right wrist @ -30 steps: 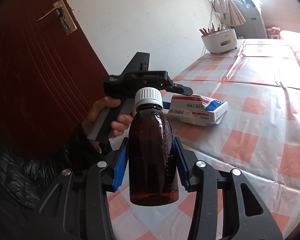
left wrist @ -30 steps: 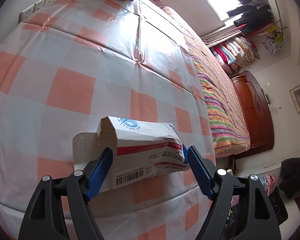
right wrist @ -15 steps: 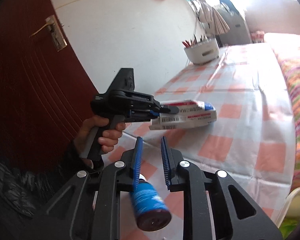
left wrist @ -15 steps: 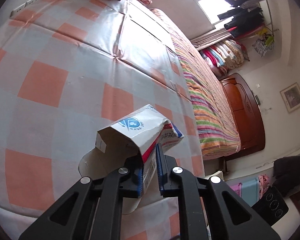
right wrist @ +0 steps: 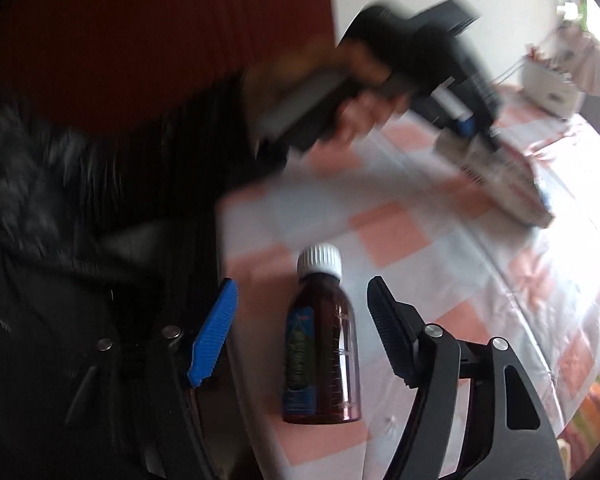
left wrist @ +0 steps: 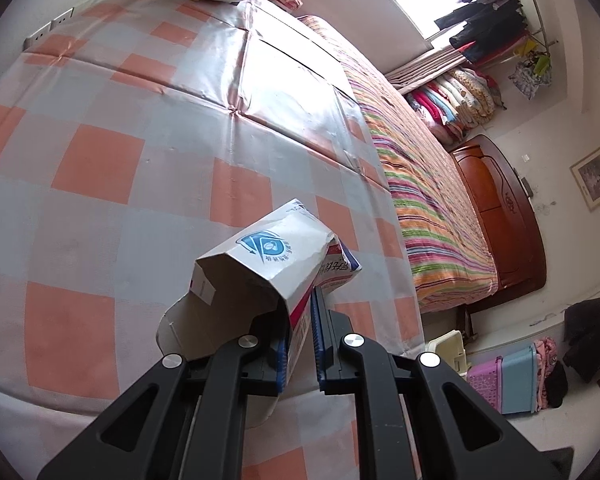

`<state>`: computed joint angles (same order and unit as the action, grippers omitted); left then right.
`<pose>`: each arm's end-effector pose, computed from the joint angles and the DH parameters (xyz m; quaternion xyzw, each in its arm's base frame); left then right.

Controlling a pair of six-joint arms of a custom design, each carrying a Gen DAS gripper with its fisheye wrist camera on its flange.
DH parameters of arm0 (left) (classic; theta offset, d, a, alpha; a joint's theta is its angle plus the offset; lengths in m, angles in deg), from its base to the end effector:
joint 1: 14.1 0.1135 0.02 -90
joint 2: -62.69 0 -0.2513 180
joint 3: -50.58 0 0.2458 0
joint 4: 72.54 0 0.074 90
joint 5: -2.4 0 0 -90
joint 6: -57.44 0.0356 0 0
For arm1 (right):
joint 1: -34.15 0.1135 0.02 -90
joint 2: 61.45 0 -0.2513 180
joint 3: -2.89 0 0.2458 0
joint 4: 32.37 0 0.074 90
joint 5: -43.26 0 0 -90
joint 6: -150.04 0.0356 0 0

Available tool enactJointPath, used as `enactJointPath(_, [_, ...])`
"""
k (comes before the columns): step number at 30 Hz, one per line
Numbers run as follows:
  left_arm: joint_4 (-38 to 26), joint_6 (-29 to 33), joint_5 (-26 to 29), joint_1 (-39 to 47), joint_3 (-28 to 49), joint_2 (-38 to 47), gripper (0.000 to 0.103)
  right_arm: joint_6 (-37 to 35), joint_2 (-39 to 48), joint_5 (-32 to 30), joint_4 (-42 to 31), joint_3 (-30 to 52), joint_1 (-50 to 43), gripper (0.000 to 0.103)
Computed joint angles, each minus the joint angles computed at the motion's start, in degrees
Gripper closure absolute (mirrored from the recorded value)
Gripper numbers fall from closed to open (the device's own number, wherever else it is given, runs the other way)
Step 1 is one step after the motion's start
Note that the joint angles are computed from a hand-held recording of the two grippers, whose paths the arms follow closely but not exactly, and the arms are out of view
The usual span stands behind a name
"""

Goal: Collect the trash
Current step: 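Carry the brown bottle and white medicine box over the cream bin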

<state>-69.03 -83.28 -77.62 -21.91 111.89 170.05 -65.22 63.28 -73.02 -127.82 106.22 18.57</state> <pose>0.3419 -0.0531 0.1027 -0.3010 0.8616 -0.2654 0.3108 0.3358 -0.0773 0.1358 -0.7440 0.5886 0.2871 0.1326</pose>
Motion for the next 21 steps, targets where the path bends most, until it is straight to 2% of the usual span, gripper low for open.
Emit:
enactJointPath(3, [-0.8,0.5,-1.0,-0.3,0.3,-0.1,0.093,1.0,-3.4,4.9,8.4,-6.5,2.1,0.047])
enactJointPath(7, [-0.8,0.5,-1.2,-0.8,0.6,0.1,0.093,3.5,-3.8,9.2,15.7,-9.6,4.5,0.061])
enactJointPath(9, [-0.7,0.8,-1.3,-1.0,0.6,0.2,0.093,3.4,-3.5,10.1,17.0,-9.8,4.7,0.062])
enactJointPath(14, [1.3,1.1,-2.3,-1.7,-0.3,0.0,0.097,3.8,-0.2,7.0,11.2,-2.7,3.2,0.062])
enactJointPath(16, [1.7,1.4,-3.3,-2.3,-0.4,-0.4,0.101,4.0,1.9,4.0,6.4,2.3,1.8,0.062])
enactJointPath(21, [0.7,2.4,-5.0,-3.8,0.3,-1.1,0.102,4.8,9.4,-2.7,-6.5,16.9,-1.8,0.062])
